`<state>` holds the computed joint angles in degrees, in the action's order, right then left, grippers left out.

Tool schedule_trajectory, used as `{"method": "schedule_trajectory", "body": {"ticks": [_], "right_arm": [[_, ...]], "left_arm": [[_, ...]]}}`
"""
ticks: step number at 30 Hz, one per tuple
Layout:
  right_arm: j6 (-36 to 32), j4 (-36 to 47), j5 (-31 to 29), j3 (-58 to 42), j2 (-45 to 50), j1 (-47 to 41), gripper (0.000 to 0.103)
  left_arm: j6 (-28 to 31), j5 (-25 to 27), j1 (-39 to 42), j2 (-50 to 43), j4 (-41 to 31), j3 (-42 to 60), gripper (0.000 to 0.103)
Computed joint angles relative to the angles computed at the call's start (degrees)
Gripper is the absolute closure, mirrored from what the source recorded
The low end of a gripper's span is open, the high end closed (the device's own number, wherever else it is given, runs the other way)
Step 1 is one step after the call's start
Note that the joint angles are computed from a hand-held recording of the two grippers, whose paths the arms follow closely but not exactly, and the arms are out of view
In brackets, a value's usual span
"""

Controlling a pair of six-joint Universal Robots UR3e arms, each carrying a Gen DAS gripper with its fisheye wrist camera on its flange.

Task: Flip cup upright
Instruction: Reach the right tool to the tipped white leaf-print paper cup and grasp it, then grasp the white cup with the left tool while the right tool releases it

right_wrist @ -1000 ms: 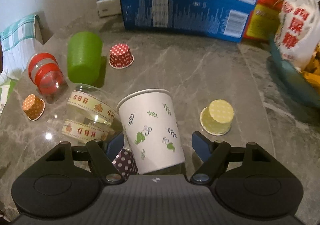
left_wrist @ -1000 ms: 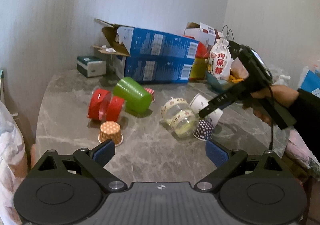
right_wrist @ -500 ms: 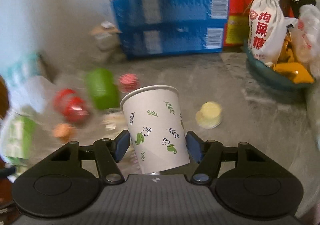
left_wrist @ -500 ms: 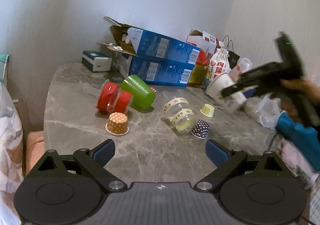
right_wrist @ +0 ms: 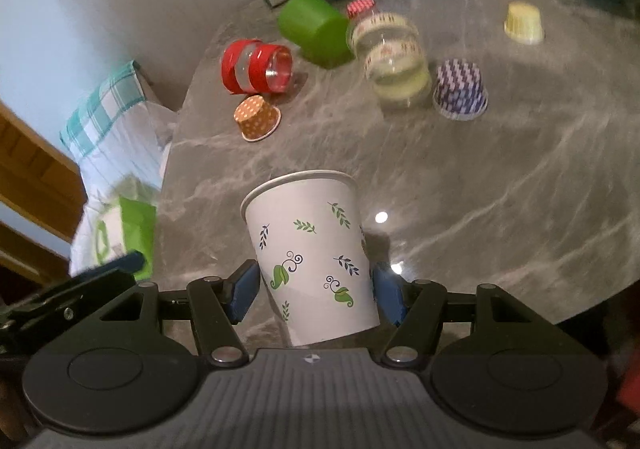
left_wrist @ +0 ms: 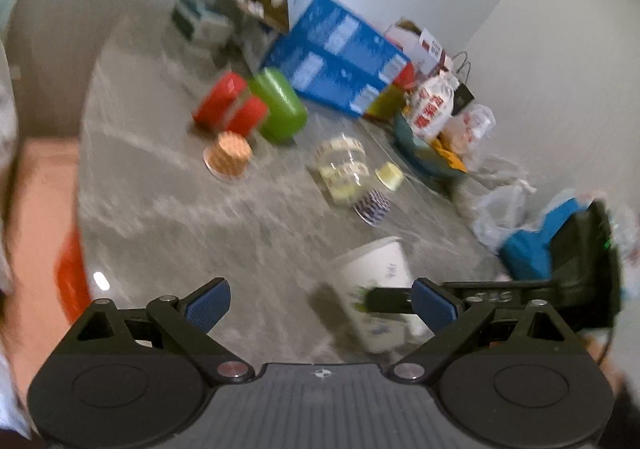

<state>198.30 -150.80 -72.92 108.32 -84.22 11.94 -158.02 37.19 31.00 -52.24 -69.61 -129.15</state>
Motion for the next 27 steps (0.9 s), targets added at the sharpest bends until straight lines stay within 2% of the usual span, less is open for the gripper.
{"method": "schedule_trajectory", "body": {"ticks": [5,9,12,17,23,27], "right_arm": [[4.46,-5.98,0.43,1.92,2.66,1.3,0.039],[5.31,-9.94,0.47,4.35,3.23,1.79,0.037],[5.34,-11.3,-0.86,4.91,2.99,2.55,0.037],[3.59,-12.12,-0.14,6.23,2.64,2.41,0.036],[2.01,-13.89,0.93,7.99,1.92,2.12,0.036],[0.98,-14.91,1.78,9.17,1.51,1.68,0.036]], "left_arm": [[-11.26,2.86,-7.51,-13.71,8.91,5.7,0.005],[-16.73,3.78,-12.73,-23.86,9.88,12.38,0.005],[-17.4,4.85,-15.53,-27.19,7.91,15.51,0.005],[-22.16,6.97,-19.19,-31.64,10.23,17.74,0.005],[-25.14,9.68,-22.74,-35.28,11.99,20.55,0.013],[-26.64,11.55,-24.92,-36.88,12.93,22.07,0.021]]}}
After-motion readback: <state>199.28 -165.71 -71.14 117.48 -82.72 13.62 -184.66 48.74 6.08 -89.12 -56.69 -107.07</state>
